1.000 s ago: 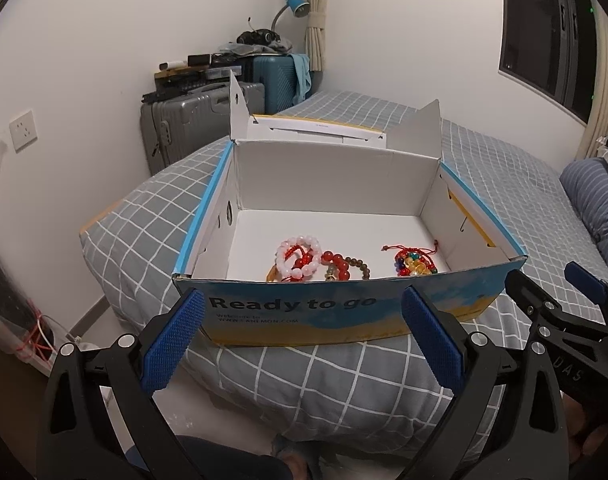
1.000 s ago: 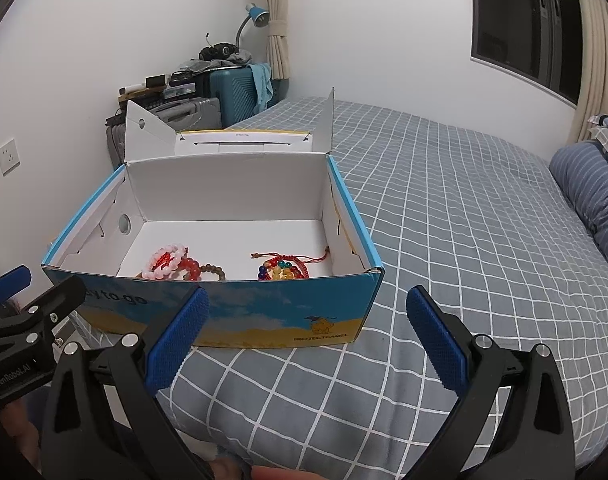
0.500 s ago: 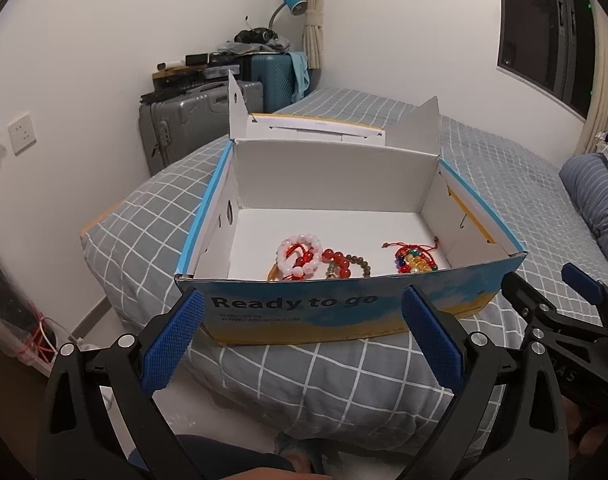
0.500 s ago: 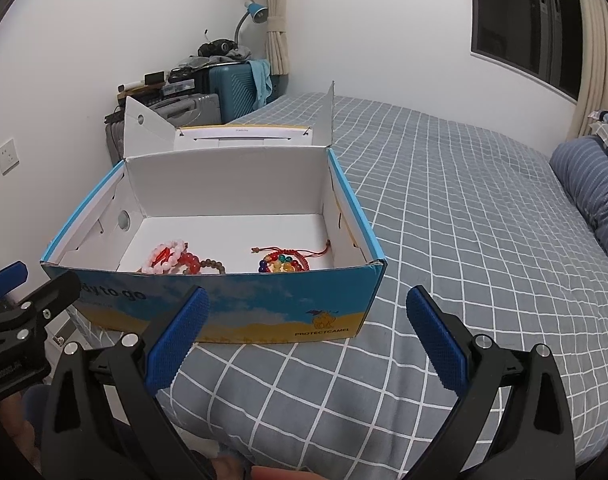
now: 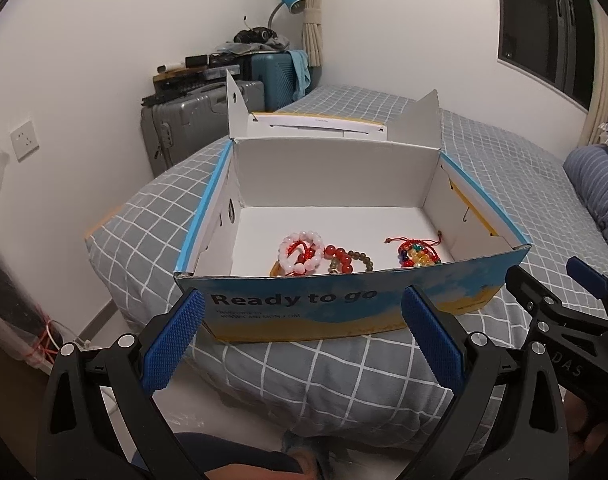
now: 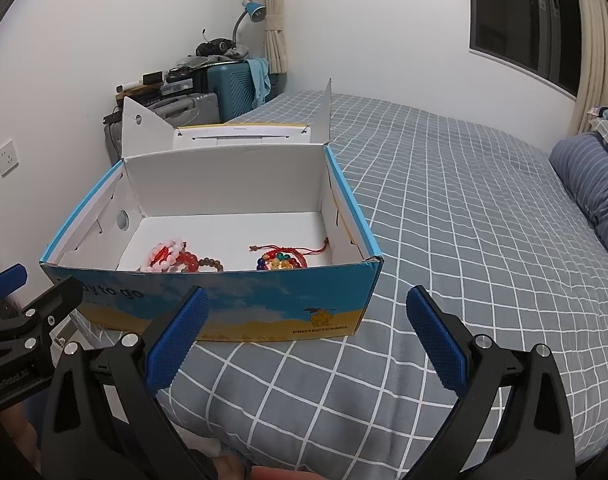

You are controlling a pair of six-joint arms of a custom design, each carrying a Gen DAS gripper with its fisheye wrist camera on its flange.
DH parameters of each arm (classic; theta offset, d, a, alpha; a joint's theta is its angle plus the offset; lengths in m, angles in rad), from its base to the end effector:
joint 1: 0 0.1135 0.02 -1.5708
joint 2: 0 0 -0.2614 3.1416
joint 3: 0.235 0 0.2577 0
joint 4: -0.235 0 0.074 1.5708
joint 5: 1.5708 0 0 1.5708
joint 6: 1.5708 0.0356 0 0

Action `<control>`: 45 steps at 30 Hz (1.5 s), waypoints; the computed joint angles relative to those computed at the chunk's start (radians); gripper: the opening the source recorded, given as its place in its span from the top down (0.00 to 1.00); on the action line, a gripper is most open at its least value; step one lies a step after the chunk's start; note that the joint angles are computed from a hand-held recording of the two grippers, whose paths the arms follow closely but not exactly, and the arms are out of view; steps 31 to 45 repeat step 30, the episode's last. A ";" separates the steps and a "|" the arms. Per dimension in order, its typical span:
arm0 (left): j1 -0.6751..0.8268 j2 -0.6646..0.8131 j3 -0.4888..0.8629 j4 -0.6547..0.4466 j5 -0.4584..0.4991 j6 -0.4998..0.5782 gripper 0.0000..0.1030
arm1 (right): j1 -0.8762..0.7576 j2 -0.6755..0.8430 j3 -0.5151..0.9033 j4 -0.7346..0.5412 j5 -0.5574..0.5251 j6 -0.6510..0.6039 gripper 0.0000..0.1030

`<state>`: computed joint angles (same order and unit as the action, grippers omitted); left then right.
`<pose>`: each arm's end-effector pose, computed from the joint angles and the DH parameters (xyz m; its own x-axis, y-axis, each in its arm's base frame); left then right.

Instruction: Organize jewelry

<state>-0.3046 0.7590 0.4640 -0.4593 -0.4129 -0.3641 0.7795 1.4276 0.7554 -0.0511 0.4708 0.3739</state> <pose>0.1620 -0.0359 0.2049 -0.6089 -0.1505 -0.7788 -0.2366 0.9716 -0.0027 0.2215 0.1962 0.1931 -0.5787 -0.1143 -0.8075 -0.1861 0.9825 -0.0057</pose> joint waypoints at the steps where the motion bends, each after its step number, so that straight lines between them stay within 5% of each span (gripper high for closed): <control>1: -0.001 0.001 0.000 -0.001 -0.001 -0.001 0.06 | 0.000 0.000 0.000 0.001 -0.001 0.001 0.08; 45: 0.033 0.051 -0.004 0.031 0.003 -0.004 0.06 | 0.000 0.009 0.007 -0.007 -0.010 0.016 0.08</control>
